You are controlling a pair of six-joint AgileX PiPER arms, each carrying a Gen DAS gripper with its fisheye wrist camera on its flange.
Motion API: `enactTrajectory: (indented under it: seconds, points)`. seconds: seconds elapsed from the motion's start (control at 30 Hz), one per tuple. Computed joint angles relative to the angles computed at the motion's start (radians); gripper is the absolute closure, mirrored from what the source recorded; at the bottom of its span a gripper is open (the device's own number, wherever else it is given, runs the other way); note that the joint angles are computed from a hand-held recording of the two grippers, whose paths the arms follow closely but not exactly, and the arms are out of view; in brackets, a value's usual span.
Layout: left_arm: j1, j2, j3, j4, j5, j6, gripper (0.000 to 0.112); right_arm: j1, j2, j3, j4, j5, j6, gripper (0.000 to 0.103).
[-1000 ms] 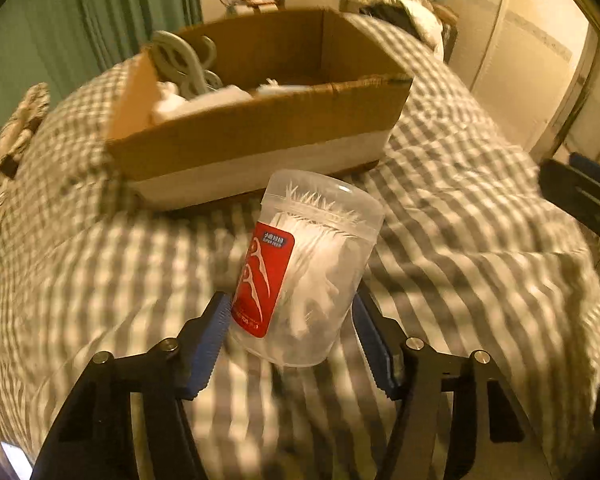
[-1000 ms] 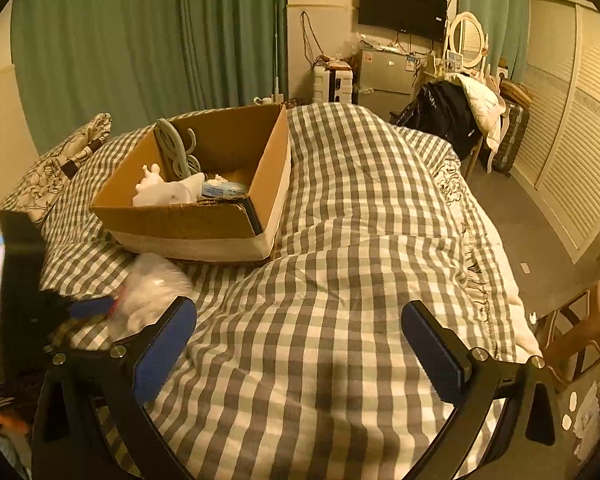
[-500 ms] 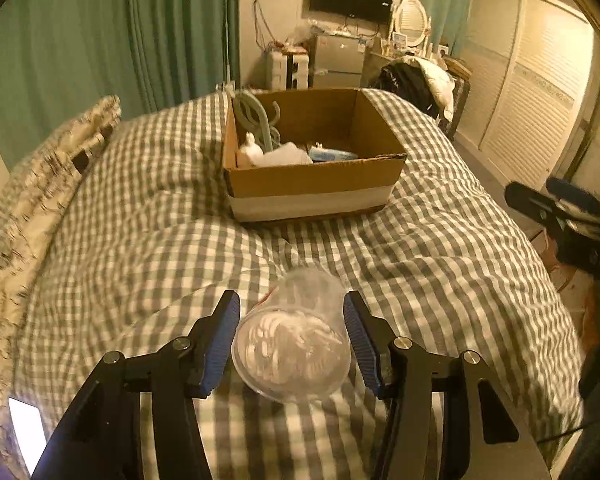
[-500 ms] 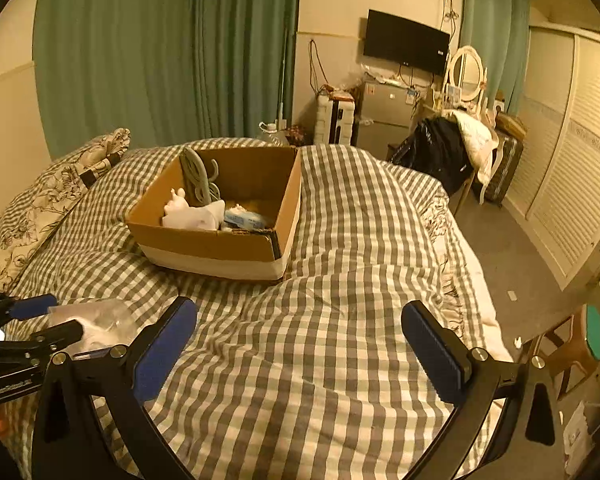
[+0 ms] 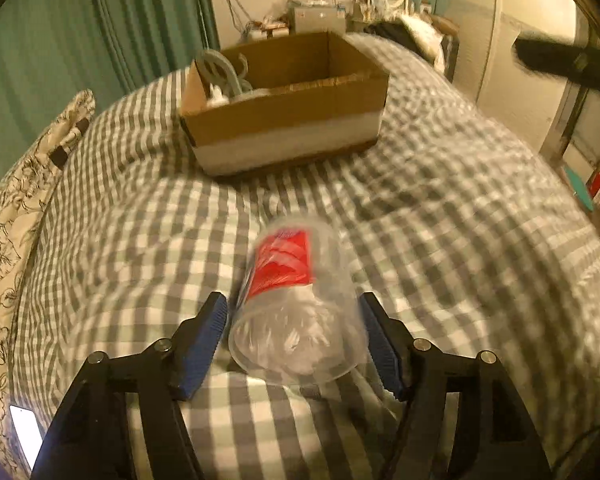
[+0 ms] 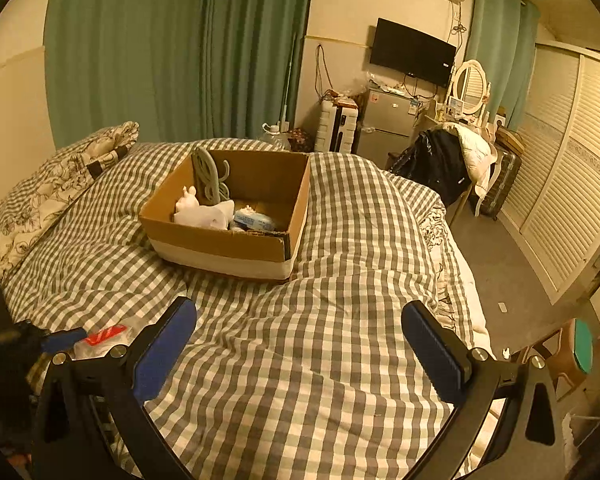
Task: Organize objects
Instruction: 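Grasp the clear cup with the left tool and lift it, then carry the cup over the box and open the left tool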
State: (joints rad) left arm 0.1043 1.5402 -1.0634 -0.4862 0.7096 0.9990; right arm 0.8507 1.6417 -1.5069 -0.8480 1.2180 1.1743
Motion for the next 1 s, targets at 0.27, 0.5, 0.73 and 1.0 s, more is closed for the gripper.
enactTrajectory:
  seconds: [0.27, 0.5, 0.73, 1.0]
  points:
    - [0.021, -0.031, -0.05, -0.049, 0.021, -0.002, 0.05, -0.022, -0.004, 0.022, 0.012, -0.023, -0.002, 0.0]
    - [0.039, 0.015, -0.332, -0.099, 0.129, -0.079, 0.05, -0.031, -0.005, -0.018, -0.023, -0.036, -0.03, 0.0]
    - [-0.022, 0.172, -0.673, -0.058, 0.172, -0.234, 0.05, -0.104, 0.049, -0.2, -0.05, -0.085, -0.153, 0.0]
    - [-0.121, 0.549, -1.323, 0.091, 0.353, -0.516, 0.05, -0.284, 0.308, -0.673, 0.102, -0.12, -0.448, 0.0]
